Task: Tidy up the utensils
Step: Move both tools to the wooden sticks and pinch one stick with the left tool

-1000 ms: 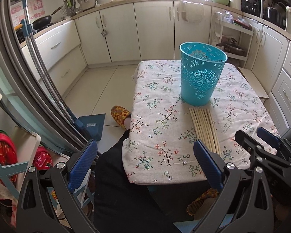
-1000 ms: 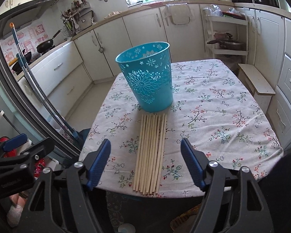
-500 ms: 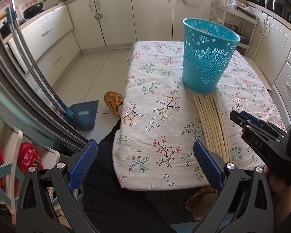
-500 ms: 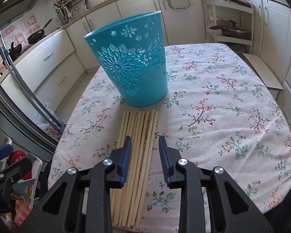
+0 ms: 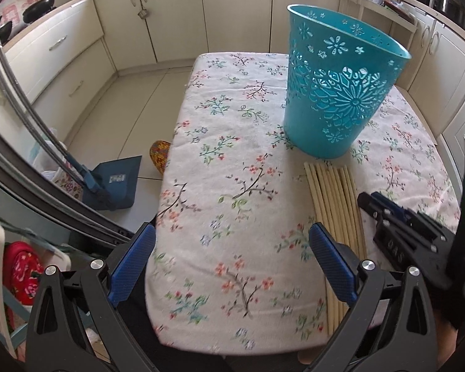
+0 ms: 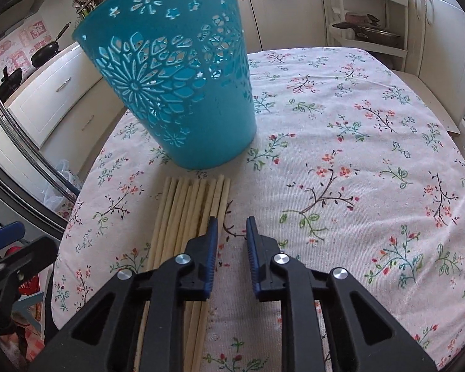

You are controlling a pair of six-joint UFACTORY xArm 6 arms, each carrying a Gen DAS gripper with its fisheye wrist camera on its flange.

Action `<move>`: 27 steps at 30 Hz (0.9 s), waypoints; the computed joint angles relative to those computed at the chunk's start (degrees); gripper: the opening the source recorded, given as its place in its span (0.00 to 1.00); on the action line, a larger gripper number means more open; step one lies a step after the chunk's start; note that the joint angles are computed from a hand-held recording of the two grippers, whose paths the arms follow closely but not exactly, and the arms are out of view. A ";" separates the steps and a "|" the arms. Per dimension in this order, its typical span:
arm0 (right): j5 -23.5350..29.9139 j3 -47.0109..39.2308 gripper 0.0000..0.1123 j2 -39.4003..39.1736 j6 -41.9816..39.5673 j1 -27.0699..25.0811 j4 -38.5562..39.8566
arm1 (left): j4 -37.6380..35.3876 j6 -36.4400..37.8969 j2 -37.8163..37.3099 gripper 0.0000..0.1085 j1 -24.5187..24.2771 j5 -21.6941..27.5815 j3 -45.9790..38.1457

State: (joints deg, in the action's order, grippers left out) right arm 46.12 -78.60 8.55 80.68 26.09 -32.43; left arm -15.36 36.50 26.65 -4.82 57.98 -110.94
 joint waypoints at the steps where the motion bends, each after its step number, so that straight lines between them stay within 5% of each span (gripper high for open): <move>1: 0.07 -0.06 0.17 0.13 -0.03 0.05 -0.37 | 0.18 -0.46 0.73 0.88 -0.27 0.45 -0.89; 12: 3.91 -2.06 0.06 0.64 -14.71 -0.39 3.68 | 1.09 -3.32 8.70 0.88 -3.67 5.31 -9.28; 18: -3.05 5.58 0.06 -3.90 -10.19 -1.55 1.96 | 4.36 -5.52 10.84 0.88 -5.49 3.00 -9.73; 27: -4.78 6.19 0.06 -3.93 -8.96 -1.93 1.03 | 5.52 -6.13 12.26 0.88 -5.95 -0.09 -9.83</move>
